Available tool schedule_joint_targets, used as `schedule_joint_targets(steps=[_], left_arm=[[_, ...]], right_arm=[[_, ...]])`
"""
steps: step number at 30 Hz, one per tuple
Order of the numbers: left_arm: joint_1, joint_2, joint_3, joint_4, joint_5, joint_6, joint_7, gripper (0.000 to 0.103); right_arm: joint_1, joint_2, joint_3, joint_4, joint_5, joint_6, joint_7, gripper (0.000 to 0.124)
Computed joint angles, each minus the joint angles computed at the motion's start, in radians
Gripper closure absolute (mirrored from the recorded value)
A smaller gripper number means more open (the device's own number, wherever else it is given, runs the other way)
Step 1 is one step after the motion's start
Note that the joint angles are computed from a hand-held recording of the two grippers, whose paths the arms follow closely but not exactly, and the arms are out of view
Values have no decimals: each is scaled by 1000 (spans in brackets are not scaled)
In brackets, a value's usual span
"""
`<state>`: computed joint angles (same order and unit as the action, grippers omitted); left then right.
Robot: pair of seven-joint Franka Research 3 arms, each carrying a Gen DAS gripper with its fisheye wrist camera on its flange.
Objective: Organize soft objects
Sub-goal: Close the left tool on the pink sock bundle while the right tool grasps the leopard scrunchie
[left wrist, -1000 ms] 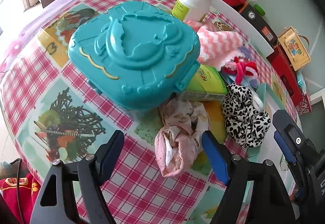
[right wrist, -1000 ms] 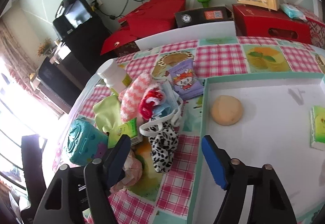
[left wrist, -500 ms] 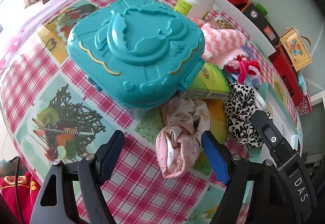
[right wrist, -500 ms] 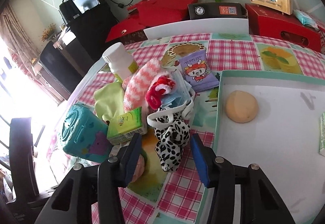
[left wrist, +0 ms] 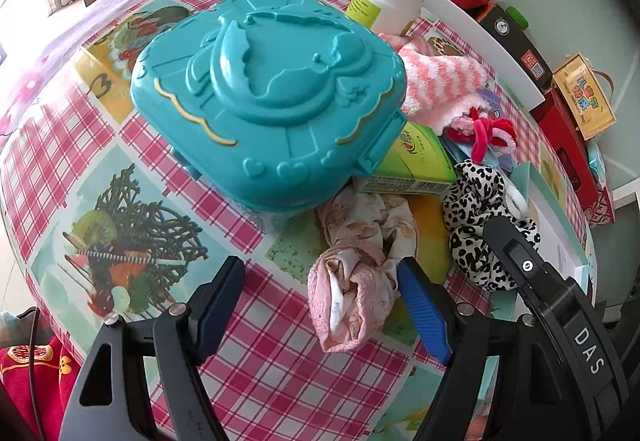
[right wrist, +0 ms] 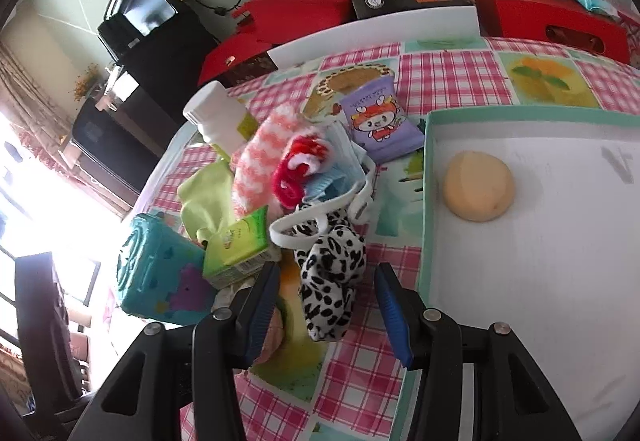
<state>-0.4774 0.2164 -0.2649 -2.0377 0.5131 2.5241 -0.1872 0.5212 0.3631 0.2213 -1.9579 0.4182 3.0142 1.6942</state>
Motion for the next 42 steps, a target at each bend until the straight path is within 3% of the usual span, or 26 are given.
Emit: schedule_joint_targets(steps=[6, 10, 15, 17, 20, 32, 42], left_arm=[[-4, 10, 0, 10, 3, -10, 6, 24], [-8, 22, 0, 29, 3, -24, 16, 24], [-14, 38, 3, 50, 11, -25, 31, 46], [-11, 40, 5, 45, 11, 7, 38, 64], [-10, 48, 6, 44, 5, 41, 54, 75], [-13, 52, 17, 42, -6, 70, 58, 79], [-16, 5, 19, 5, 46, 91, 24, 87]], right_arm=[[-35, 16, 45, 18, 54, -10, -53, 72], [-50, 25, 63, 23, 98, -3, -83, 84], [-44, 30, 56, 33, 115, -19, -88, 98], [-50, 31, 62, 34, 127, -25, -96, 101], [-57, 28, 69, 33, 146, -32, -108, 103], [-50, 9, 58, 20, 174, -57, -104, 103], [-77, -62, 102, -43, 286, -14, -196, 106]])
